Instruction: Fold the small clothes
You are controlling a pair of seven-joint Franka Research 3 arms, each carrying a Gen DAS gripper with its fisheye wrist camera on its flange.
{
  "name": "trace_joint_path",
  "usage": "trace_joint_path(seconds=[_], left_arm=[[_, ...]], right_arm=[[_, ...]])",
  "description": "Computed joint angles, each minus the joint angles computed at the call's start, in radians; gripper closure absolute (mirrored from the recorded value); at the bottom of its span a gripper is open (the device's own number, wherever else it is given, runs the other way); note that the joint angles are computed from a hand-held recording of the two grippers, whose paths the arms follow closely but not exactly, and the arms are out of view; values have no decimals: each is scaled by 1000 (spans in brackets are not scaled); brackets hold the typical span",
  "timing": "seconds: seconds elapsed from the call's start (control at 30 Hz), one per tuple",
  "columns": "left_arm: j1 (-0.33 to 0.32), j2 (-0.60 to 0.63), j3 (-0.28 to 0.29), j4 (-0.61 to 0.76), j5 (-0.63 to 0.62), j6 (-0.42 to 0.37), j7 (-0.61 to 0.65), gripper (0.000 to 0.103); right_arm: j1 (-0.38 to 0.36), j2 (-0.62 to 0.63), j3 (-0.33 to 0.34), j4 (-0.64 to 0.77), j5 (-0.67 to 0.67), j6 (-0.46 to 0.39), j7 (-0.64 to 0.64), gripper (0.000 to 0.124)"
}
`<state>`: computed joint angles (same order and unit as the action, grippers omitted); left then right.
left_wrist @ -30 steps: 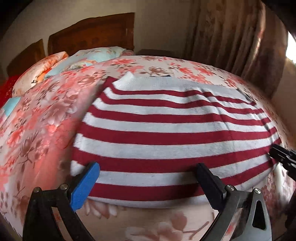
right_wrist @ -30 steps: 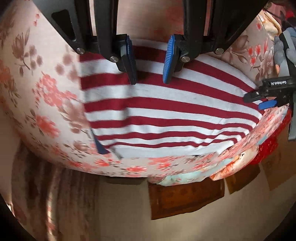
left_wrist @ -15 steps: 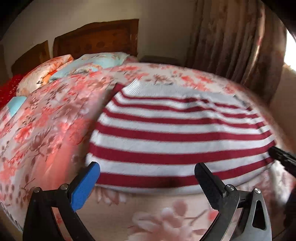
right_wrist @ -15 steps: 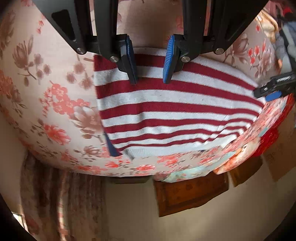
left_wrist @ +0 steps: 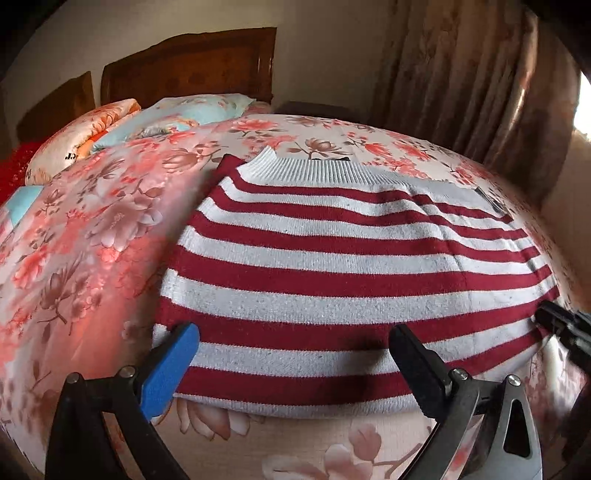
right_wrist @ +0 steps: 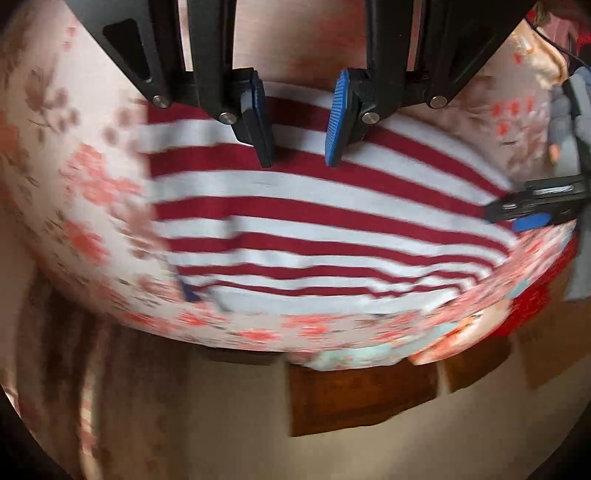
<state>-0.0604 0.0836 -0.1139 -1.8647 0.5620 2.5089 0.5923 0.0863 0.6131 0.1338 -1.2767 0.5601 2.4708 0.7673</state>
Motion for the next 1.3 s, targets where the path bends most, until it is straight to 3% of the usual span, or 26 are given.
trace_joint_path(seconds=[0.13,0.2,0.33,0.43,0.5,0.57,0.63,0.73,0.8,0.87,0.97,1.13,1.3], left_arm=[[-17,8,-2,28,43,-64,-35,0],[-6,2,-2,25,3,0,-19,0],[-17,68,2,157,51,-22,3,0],[-28,175,17,303,43,-91,48,0],[-24,232,24,363,2,-126,87,0],[-20,242,37,349,-20,-126,81,0],[-17,196,50,279,-2,-53,51,0],[-5,156,59,221,1,-38,20,0],[13,127,52,180,18,-13,-17,0],[-7,114,69,179,54,-95,-76,0],[29,63,61,102,-3,-53,-108,0],[46,-77,47,-76,167,71,-292,0],[53,-80,8,-86,164,130,-215,0]], right_arm=[[-30,33,-6,58,22,-43,64,97],[-11,22,-21,44,-2,-15,89,95],[9,46,5,112,-11,-29,97,95],[35,98,34,204,-18,-73,65,95],[80,166,3,312,-76,-126,111,95],[97,227,-1,397,-111,-155,145,95],[76,226,16,389,-93,-145,124,95],[70,219,-15,368,-110,-89,168,95],[50,243,-17,407,-107,-104,217,96],[15,248,1,415,-85,-117,228,97],[-14,228,12,386,-64,-124,232,97],[-95,66,50,129,66,-57,160,95],[-165,-36,40,-24,218,-83,145,95]])
